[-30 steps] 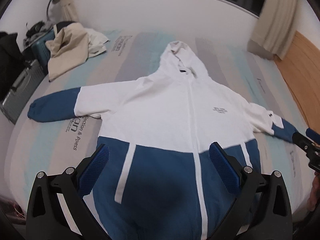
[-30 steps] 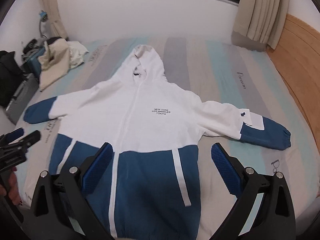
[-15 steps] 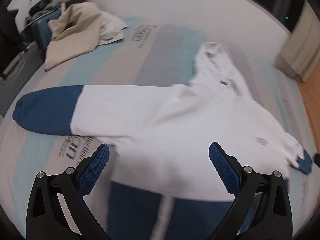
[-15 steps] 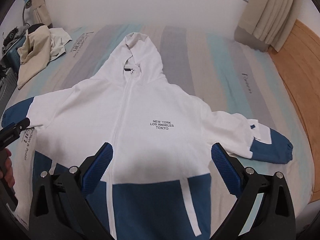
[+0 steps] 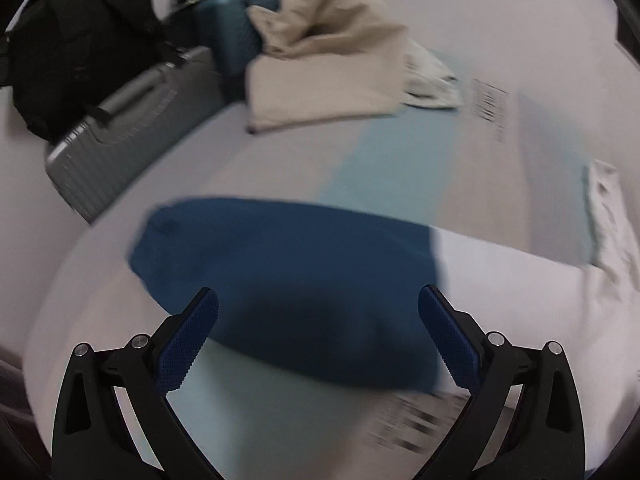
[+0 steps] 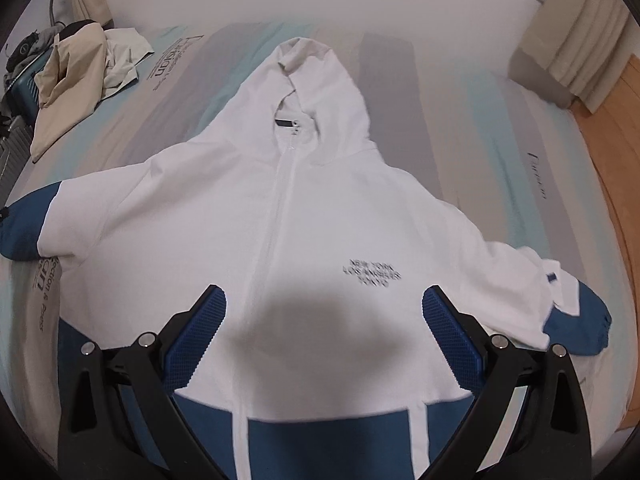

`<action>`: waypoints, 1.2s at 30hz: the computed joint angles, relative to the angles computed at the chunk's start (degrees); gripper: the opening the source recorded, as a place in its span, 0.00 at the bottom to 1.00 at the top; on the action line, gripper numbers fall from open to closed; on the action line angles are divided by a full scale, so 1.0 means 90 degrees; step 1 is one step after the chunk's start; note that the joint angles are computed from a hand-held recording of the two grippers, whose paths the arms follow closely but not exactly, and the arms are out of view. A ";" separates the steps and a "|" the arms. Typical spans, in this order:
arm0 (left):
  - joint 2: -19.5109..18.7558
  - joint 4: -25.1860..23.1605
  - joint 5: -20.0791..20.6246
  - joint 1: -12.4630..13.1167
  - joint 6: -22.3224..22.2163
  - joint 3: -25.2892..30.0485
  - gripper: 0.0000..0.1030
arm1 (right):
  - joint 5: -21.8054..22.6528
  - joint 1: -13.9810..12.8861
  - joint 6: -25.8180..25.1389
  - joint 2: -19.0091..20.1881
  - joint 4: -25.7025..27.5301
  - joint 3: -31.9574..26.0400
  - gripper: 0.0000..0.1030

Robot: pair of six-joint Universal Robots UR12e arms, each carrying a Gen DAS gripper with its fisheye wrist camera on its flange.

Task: Fold large clothes
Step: 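Lower the left gripper onto a blue sleeve cuff and close it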

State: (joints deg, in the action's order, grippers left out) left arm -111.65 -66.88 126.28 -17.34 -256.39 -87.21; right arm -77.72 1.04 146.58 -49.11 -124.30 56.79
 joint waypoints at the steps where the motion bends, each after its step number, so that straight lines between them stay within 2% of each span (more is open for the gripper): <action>1: 0.0127 -0.0055 0.0011 0.0094 0.0023 -0.0164 0.94 | -0.0028 0.0044 -0.0027 0.0062 0.0020 -0.0073 0.92; 8: 0.0879 0.0074 -0.0081 0.0669 0.0184 -0.1187 0.94 | -0.0048 0.0288 0.0074 0.0594 0.0439 -0.0824 0.92; 12: 0.1136 0.0558 -0.0458 0.0914 0.0617 -0.1651 0.94 | 0.0022 0.0336 0.0319 0.0766 0.0778 -0.1115 0.92; 13: 0.1217 0.0874 -0.0620 0.0986 0.0802 -0.1828 0.94 | 0.0078 0.0338 0.0383 0.0786 0.0868 -0.1150 0.92; 18: 0.1347 0.1367 -0.1024 0.1160 0.1020 -0.2211 0.92 | 0.0079 0.0346 0.0324 0.0779 0.1002 -0.1100 0.92; 23: 0.1272 0.1007 -0.1100 0.1172 0.1286 -0.2196 0.86 | 0.0085 0.0323 0.0298 0.0768 0.1043 -0.1052 0.92; 25: 0.1290 0.1080 -0.1170 0.1204 0.1348 -0.2269 0.87 | 0.0101 0.0311 0.0328 0.0768 0.1045 -0.1043 0.92; 30: 0.1371 0.1534 -0.1246 0.1279 0.1271 -0.2542 0.81 | -0.0183 0.0324 0.0276 0.0847 0.0949 -0.1050 0.92; 33: 0.1324 0.1589 -0.1314 0.1292 0.1409 -0.2549 0.70 | -0.0364 0.0334 0.0183 0.0997 0.0865 -0.1186 0.92; 35: 0.1303 0.1714 -0.1328 0.1296 0.1485 -0.2555 0.51 | -0.0596 0.0347 0.0139 0.1190 0.0786 -0.1397 0.92; 36: 0.1293 0.1738 -0.1333 0.1301 0.1510 -0.2548 0.47 | -0.0681 0.0348 0.0142 0.1280 0.0813 -0.1514 0.92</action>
